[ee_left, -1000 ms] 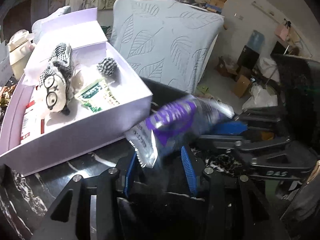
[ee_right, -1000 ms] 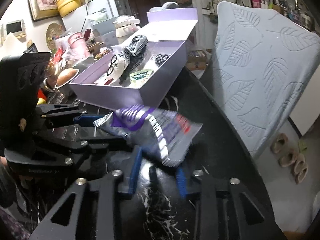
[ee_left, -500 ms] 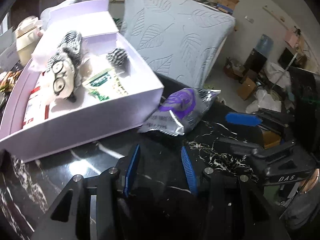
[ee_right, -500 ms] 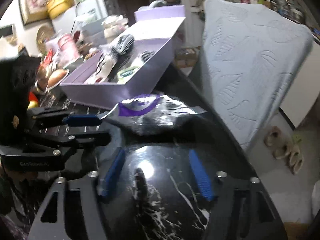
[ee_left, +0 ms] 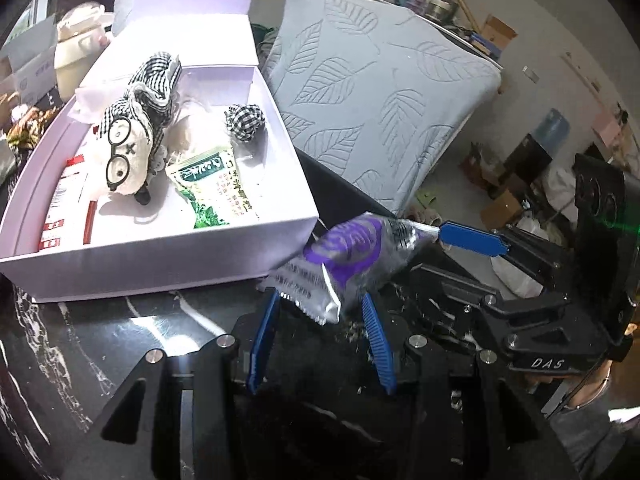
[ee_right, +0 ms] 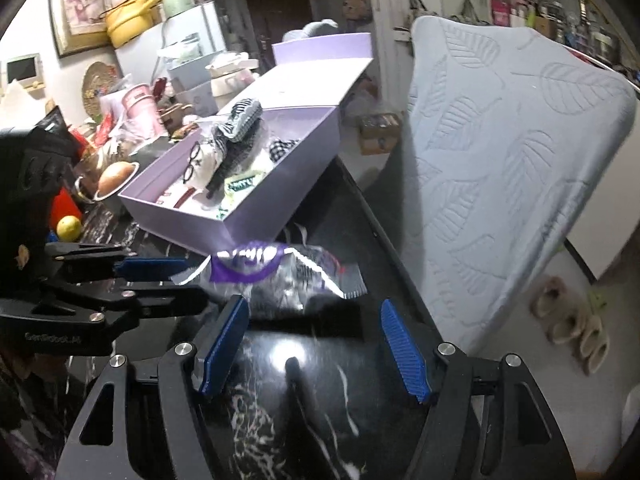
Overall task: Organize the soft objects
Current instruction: 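Lift the purple foil packet off the table with both grippers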
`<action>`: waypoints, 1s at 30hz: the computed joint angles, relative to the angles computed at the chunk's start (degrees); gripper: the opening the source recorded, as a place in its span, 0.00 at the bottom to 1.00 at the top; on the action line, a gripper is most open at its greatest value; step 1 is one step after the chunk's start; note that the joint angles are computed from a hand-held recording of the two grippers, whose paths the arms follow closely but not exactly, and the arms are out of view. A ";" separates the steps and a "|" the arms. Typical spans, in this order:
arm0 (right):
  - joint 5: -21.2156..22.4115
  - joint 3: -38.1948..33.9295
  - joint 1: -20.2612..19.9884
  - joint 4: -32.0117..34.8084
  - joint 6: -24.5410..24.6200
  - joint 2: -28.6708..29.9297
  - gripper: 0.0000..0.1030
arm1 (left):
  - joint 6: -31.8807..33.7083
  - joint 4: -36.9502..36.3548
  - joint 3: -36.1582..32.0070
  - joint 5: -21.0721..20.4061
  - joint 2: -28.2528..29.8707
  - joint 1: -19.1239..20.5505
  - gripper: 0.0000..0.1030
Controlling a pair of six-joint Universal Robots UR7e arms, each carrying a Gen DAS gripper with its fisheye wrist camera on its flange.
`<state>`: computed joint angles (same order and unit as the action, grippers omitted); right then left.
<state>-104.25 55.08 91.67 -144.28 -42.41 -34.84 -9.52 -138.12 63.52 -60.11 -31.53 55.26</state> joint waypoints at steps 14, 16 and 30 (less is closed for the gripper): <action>5.79 -12.67 -1.91 14.27 0.86 5.62 0.46 | -3.17 6.51 -9.93 0.09 6.06 0.90 0.52; 6.64 -13.00 -2.01 14.62 0.84 5.79 0.45 | -3.31 6.84 -10.30 -0.07 6.33 0.88 0.54; 11.90 -14.54 -2.47 15.82 2.02 7.01 0.21 | -0.95 3.06 -6.82 -1.85 5.16 1.56 0.55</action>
